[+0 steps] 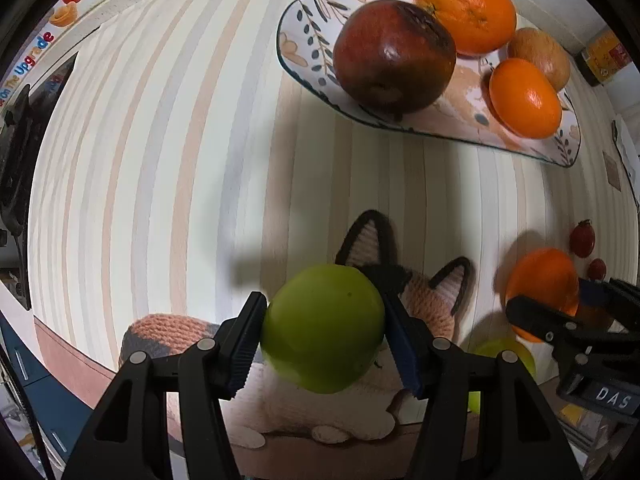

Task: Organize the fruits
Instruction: 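Grasp the green apple with the left gripper while the right gripper grasps a tangerine, then place the green apple and tangerine onto the deer plate and release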

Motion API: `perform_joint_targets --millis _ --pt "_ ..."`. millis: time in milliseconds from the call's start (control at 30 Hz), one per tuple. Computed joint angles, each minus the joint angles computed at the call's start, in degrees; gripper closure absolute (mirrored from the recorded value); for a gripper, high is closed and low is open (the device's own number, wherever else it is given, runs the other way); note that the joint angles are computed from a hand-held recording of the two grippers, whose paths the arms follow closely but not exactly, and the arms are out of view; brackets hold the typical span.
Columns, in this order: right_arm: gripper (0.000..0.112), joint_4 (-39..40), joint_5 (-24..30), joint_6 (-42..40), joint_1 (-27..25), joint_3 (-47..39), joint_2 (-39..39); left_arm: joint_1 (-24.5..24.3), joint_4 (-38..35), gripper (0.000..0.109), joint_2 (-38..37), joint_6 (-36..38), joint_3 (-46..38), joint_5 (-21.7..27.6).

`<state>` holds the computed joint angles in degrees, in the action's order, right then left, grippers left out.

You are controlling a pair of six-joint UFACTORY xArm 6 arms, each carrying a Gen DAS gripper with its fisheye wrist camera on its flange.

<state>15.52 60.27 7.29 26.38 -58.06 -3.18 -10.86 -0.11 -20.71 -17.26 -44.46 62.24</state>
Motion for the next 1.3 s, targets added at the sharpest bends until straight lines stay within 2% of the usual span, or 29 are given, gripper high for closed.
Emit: perform_joint_targets --millis 200,267,300,433,533,700,867,933,1100,1300 --pt "0.044 -2.8 -2.6 1.4 1.4 3.0 -2.7 -0.6 0.5 0.053 -0.9 -0.1 0.2 -0.6" --pt "0.045 -2.6 -3.3 2.4 2.1 3.7 -3.8 -1.0 0.2 0.053 -0.3 0.0 -2.0 0.1" --pt "0.045 -2.0 -3.6 2.6 2.0 3.8 -4.4 -1.1 0.1 0.053 -2.7 -0.1 -1.5 1.3" --pt "0.044 0.3 -4.3 2.8 1.1 2.5 -5.6 0.5 -1.8 0.053 -3.4 1.9 -5.8 2.4" --pt "0.045 1.6 -5.9 3.5 -0.7 0.2 -5.9 2.4 -2.7 0.053 -1.2 4.2 -11.7 2.7" --pt "0.044 0.2 -5.5 5.8 -5.9 -5.8 -2.1 6.1 -2.0 0.052 7.9 8.8 -23.7 2.7" --pt "0.044 -4.5 -3.2 7.2 -8.0 -13.1 5.3 6.5 0.0 0.052 20.0 9.9 -34.2 3.9" --pt "0.044 -5.2 -1.2 5.9 -10.0 -16.7 8.0 7.0 -0.9 0.052 24.5 10.9 -38.4 6.2" --pt "0.044 -6.4 -0.3 6.7 -10.7 -20.4 11.7 7.8 -2.6 0.052 34.3 12.0 -47.5 11.5" --pt "0.044 -6.1 -2.2 7.5 -10.7 -20.3 13.2 7.1 -2.8 0.052 40.8 12.1 -53.5 15.1"
